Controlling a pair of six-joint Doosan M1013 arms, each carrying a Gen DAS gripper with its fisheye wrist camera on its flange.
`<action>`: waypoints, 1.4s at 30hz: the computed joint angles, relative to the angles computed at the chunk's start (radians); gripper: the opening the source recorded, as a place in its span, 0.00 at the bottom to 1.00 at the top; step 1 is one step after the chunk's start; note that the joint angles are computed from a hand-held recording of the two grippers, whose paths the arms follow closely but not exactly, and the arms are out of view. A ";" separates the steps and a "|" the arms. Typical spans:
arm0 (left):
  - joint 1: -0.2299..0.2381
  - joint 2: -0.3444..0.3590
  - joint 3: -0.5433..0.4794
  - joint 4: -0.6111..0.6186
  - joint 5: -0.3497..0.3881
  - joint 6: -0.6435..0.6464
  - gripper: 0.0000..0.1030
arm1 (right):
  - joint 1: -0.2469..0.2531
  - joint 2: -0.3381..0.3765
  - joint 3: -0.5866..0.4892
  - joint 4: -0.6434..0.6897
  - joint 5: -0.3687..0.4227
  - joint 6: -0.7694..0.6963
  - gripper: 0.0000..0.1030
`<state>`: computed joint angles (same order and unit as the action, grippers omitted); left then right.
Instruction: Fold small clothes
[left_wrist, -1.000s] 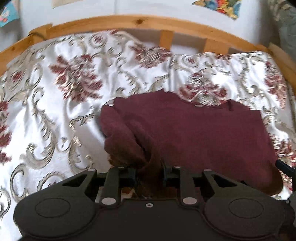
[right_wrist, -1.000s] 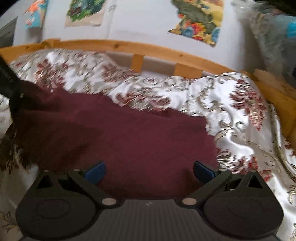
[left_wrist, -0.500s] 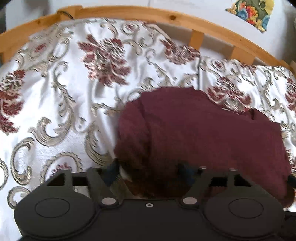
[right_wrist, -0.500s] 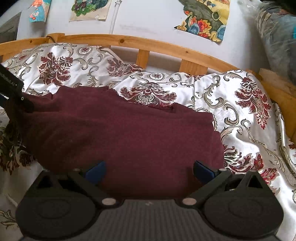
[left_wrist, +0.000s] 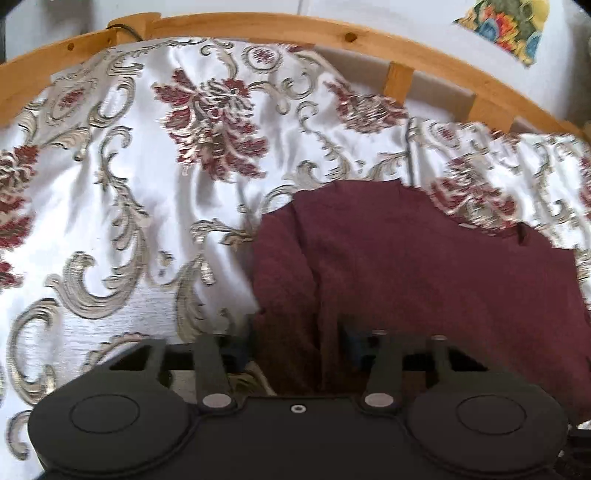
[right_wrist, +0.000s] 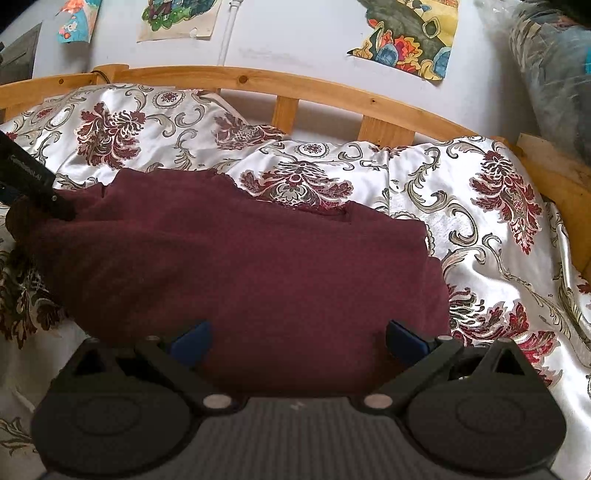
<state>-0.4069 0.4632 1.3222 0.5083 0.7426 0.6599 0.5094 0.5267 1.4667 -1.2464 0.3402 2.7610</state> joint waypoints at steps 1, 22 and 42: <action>-0.003 0.003 -0.009 0.007 0.020 0.006 0.37 | 0.000 0.000 0.000 0.000 0.000 0.000 1.00; -0.079 0.003 -0.049 0.197 -0.031 0.107 0.13 | 0.002 -0.003 0.000 -0.022 0.008 0.023 1.00; -0.142 0.152 -0.269 -0.519 -0.137 0.947 0.06 | -0.112 -0.043 0.011 -0.111 0.236 0.333 1.00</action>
